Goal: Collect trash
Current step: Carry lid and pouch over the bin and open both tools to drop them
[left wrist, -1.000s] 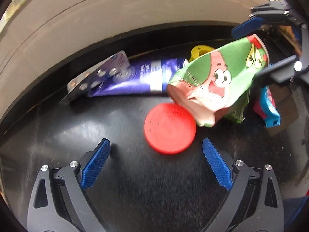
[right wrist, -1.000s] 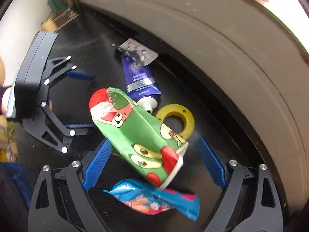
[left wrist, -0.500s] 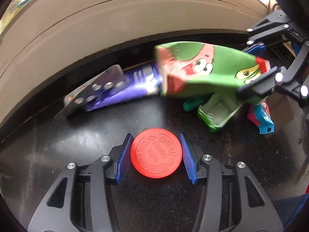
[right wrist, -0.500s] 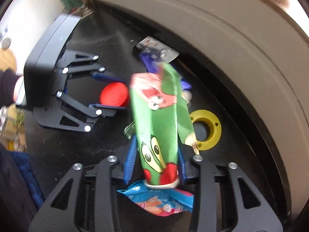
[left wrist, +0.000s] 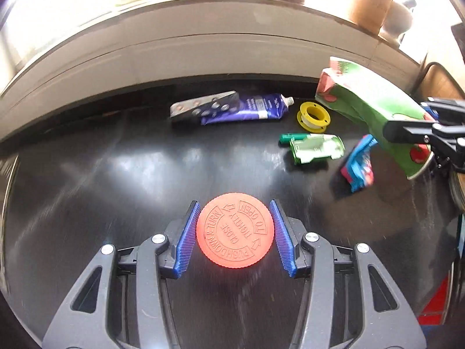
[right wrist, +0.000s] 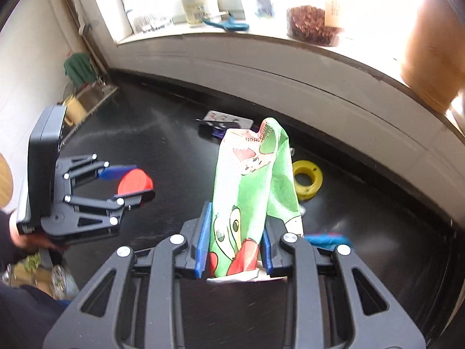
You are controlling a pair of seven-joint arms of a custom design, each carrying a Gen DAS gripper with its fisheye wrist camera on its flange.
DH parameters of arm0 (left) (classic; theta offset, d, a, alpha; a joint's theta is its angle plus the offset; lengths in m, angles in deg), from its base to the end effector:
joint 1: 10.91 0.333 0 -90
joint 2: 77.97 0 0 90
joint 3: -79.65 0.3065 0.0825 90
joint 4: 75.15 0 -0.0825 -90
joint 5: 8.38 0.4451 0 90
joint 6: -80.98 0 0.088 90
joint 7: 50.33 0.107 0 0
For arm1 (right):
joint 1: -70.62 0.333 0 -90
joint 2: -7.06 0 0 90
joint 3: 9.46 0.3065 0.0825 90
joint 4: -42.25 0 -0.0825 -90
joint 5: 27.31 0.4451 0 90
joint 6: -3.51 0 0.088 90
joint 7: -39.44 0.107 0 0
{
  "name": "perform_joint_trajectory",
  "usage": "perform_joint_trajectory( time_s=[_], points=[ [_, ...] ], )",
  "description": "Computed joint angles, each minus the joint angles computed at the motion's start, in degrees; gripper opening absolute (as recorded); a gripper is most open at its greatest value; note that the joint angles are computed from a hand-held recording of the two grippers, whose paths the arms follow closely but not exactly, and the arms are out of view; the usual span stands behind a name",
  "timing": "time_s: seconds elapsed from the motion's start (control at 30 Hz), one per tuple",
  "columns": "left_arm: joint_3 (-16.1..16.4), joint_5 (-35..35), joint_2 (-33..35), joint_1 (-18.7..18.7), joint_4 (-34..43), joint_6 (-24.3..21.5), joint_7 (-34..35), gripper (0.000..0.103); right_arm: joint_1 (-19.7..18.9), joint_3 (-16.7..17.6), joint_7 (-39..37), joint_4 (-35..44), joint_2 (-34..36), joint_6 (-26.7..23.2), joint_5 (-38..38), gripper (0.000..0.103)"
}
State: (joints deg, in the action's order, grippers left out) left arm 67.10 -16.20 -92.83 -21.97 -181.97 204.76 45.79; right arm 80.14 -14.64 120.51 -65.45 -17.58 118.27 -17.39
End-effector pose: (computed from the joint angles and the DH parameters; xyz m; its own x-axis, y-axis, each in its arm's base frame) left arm 0.5254 -0.2516 0.6692 -0.4710 -0.8818 0.0246 -0.7562 0.3892 -0.5261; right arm 0.5093 0.0380 0.7371 0.2343 -0.9640 -0.1256 -0.8308 -0.1314 -0.5409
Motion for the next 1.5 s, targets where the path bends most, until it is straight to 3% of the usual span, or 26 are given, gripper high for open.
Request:
perform_joint_trajectory(
  time_s=[0.17,0.4,0.8,1.13,1.33,1.5],
  points=[
    [0.56,-1.09,-9.23,-0.04,-8.23,-0.94,-0.50,0.048,0.60,3.25,8.25,-5.84,-6.18,0.62,-1.63,0.029],
    [1.04,-1.87,-16.87,0.17,-15.40,-2.17,0.75,0.048,3.89,5.40,14.23,-12.45,-12.48,-0.91,-4.50,0.029],
    [2.47,-2.33,-24.94,2.82,-20.67,-3.08,0.85,0.048,7.50,5.85,17.59,-12.99,-14.11,-0.28,-6.36,0.029],
    [5.46,1.21,-35.26,10.73,-27.10,-4.72,-3.06,0.048,14.44,7.96,12.82,-3.74,-3.22,3.17,-0.85,0.029],
    [8.96,4.73,-44.34,19.23,-33.30,-8.25,-6.24,0.048,19.31,11.31,7.04,6.62,8.67,3.68,4.60,0.029],
    [12.93,8.03,-51.69,28.06,-38.52,-12.43,-7.84,0.048,22.69,15.26,3.35,15.78,18.27,0.91,8.35,0.029]
  ],
)
